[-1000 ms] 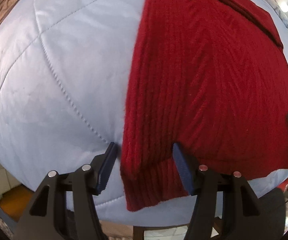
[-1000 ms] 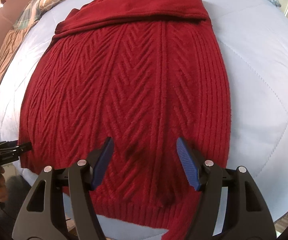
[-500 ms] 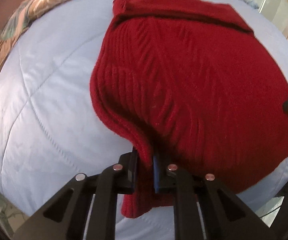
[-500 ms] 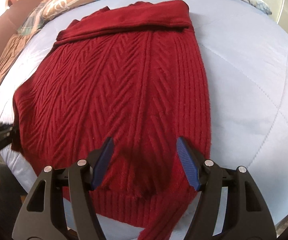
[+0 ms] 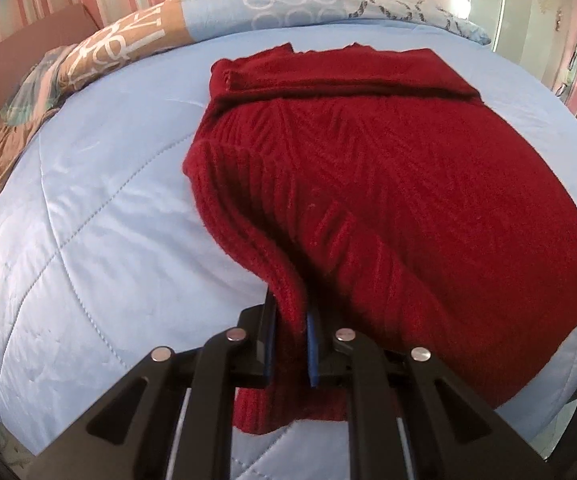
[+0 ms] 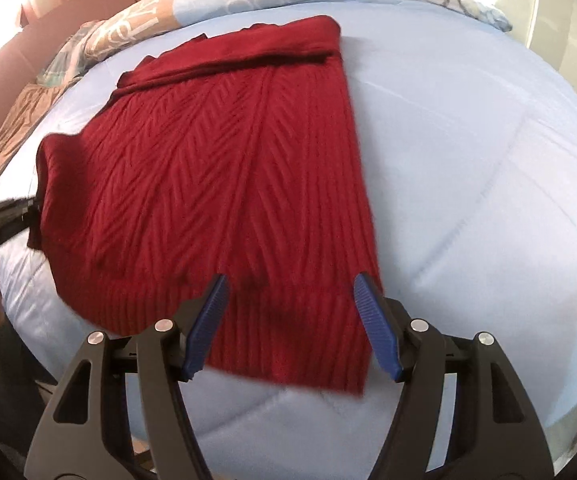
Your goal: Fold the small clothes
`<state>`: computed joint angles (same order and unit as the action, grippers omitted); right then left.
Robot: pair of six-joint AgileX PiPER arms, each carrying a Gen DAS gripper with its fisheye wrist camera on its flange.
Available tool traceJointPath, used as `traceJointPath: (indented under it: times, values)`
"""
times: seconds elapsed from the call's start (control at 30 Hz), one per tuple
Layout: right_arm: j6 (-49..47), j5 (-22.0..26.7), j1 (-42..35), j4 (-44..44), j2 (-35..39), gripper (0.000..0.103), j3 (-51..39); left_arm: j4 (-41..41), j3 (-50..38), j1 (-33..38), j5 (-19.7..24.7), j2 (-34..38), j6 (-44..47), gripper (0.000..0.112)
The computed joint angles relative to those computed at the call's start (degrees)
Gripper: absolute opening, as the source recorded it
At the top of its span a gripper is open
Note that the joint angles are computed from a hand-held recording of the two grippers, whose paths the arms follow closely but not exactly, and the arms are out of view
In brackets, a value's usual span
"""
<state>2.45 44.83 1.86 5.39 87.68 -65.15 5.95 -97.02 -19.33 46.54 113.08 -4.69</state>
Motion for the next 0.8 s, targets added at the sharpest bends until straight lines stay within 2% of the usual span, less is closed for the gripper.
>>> traceJointPath:
  times: [0.03, 0.2, 0.27, 0.4, 0.47, 0.53, 0.6, 0.67, 0.7, 0.8]
  values:
    - [0.75, 0.05, 0.09, -0.69, -1.09, 0.066, 0.98, 0.08, -1.42, 0.56, -0.50, 1.37, 0.84, 0.012]
    - [5.36, -0.77, -3.25, -0.84, -3.69, 0.068, 4.21, 0.98, 1.68, 0.49, -1.40, -0.54, 0.18, 0.012]
    - [2.37, 1.06, -6.15, 4.33, -2.13, 0.068, 4.23, 1.22, 3.01, 0.60, -1.67, -1.35, 0.33, 0.012]
    - [-3.79, 0.39, -8.00, 12.87, -2.55, 0.066, 4.66, 1.61, 5.43, 0.89, -1.60, -2.98, 0.22, 0.012]
    - [-3.11, 0.72, -6.80, 11.89, -1.43, 0.040, 3.29, 1.17, 5.94, 1.34, -1.27, -3.20, 0.31, 0.013]
    - [-1.48, 1.08, -5.71, 10.59, -0.11, 0.029, 1.86, 1.02, 5.98, 1.78, -0.66, -3.06, 0.02, 0.016]
    - [-1.10, 1.32, -5.43, 10.49, 0.24, 0.021, 1.16, 0.17, 6.15, 2.39, -0.17, -3.14, 0.10, 0.019]
    - [-2.04, 1.79, -5.56, 10.54, 0.43, 0.015, 0.84, -0.75, 6.61, 3.10, 0.10, -3.20, 0.11, 0.035]
    - [-2.45, 1.90, -5.58, 10.45, 0.72, 0.014, 0.57, -1.38, 6.91, 3.58, 0.23, -3.15, 0.30, 0.039]
    - [-3.33, 1.74, -5.41, 10.52, 0.93, 0.011, 0.63, -4.51, 8.12, 5.12, 0.22, -3.65, 1.63, 0.042]
